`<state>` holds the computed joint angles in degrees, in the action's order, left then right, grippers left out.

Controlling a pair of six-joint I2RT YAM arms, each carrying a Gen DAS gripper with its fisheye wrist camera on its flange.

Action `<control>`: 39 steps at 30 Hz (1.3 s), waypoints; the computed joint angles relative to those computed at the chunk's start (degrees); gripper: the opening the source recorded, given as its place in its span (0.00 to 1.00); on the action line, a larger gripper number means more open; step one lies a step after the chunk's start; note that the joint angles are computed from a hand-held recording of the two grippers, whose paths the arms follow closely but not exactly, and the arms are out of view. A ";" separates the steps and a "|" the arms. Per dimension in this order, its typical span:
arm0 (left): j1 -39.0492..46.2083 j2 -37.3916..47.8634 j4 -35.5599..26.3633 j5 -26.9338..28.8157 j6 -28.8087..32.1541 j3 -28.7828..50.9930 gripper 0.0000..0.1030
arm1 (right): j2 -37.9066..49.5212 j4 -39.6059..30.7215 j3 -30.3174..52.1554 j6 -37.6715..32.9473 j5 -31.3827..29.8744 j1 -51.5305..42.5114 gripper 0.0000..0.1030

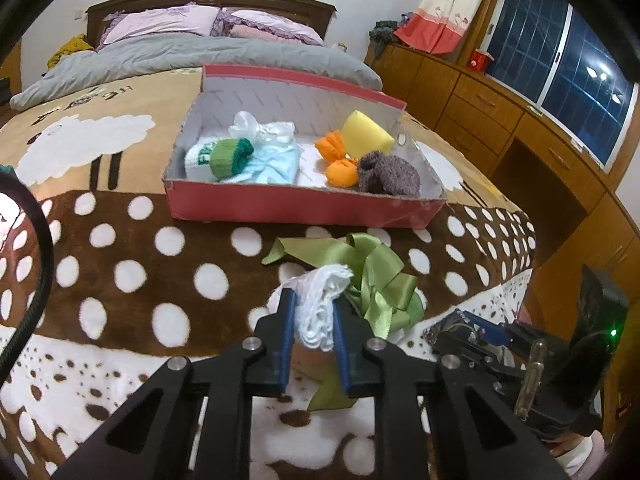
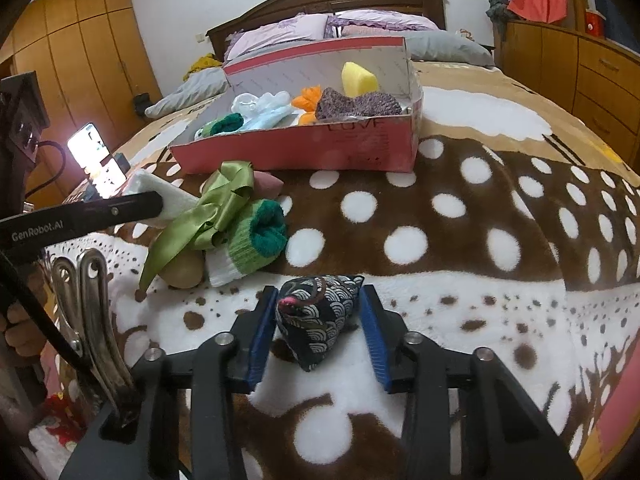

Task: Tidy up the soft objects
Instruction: 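Carry the towel with the left tool while the right tool carries the pouch over the box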

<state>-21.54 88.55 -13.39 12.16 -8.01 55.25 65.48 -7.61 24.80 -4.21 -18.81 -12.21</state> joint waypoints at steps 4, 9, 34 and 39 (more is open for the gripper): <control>0.91 -1.44 -0.12 -0.09 -0.07 -0.17 0.18 | -0.69 -0.23 -0.15 0.32 -0.92 -0.77 0.37; 1.66 -2.51 -0.34 -0.41 -0.24 -0.10 0.18 | -2.52 -0.91 -0.07 0.67 -1.62 -1.82 0.37; 4.03 1.15 -2.45 -0.64 -0.02 11.31 0.18 | -1.82 -2.21 6.91 -0.42 -2.55 -1.39 0.36; 4.12 1.65 -3.10 -0.69 0.26 12.23 0.18 | 0.27 -1.04 8.20 0.07 -3.16 -0.68 0.36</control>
